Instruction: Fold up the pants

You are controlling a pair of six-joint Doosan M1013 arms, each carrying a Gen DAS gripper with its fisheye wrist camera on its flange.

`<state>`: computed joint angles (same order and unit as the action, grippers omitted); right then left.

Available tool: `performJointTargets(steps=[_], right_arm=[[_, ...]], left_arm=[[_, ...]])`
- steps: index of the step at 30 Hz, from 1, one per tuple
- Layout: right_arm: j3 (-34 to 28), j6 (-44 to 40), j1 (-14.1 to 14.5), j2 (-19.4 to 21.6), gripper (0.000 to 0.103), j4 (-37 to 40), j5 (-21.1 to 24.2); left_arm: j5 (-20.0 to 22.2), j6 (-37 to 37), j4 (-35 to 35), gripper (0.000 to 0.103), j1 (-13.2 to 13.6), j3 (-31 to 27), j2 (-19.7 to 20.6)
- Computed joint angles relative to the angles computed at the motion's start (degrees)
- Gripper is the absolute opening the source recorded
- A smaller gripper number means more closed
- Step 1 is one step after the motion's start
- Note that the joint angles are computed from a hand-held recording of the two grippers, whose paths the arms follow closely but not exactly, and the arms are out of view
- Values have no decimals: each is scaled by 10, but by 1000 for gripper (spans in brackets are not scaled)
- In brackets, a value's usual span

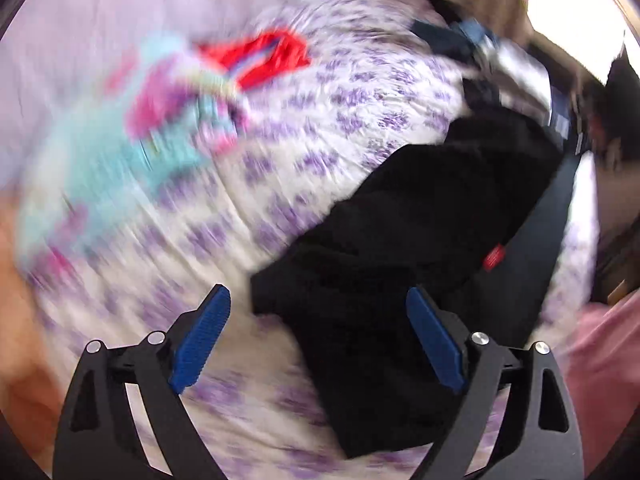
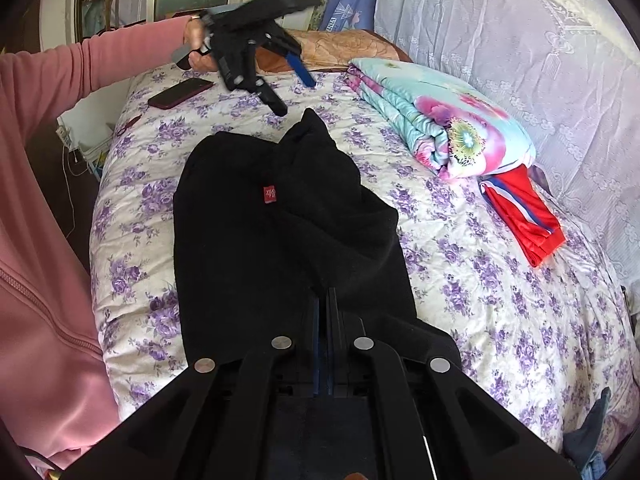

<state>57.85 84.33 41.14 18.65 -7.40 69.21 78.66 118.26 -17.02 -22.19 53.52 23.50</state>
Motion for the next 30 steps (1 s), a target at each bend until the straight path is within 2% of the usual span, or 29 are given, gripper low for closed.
performJointTargets(steps=[2, 5, 6, 9, 10, 12, 13, 15, 18, 22, 25, 30], right_arm=[[-3, 1, 1, 1, 3, -3, 2], [-3, 2, 2, 1, 3, -5, 5], [-3, 3, 2, 0, 3, -5, 6], [0, 2, 0, -1, 3, -1, 6], [0, 2, 0, -1, 3, -1, 6], [0, 0, 2, 0, 3, -3, 7], [0, 0, 4, 1, 3, -6, 8], [-1, -2, 7, 0, 3, -14, 11], [4, 5, 12, -8, 3, -28, 7], [28, 23, 21, -26, 3, -35, -17], [52, 24, 30, -35, 3, -21, -30], [106, 26, 44, -46, 3, 20, -62]], left_arm=[[58, -59, -23, 86, 7, -31, 27], [101, -116, 16, 81, -3, -41, 41], [116, -136, 6, 81, 0, -44, 45], [143, -215, -105, 68, 23, -48, 62], [140, -248, -146, 60, 31, -45, 67], [133, -291, -198, 37, 41, -38, 74], [131, -307, -206, 7, 43, -35, 76], [110, -308, -194, 5, 41, -19, 65], [51, -264, -199, 4, 41, 26, 20], [-40, -181, -233, 4, 46, 122, -66], [-80, -151, -246, 4, 50, 193, -112], [-128, -153, -251, 4, 62, 289, -143]])
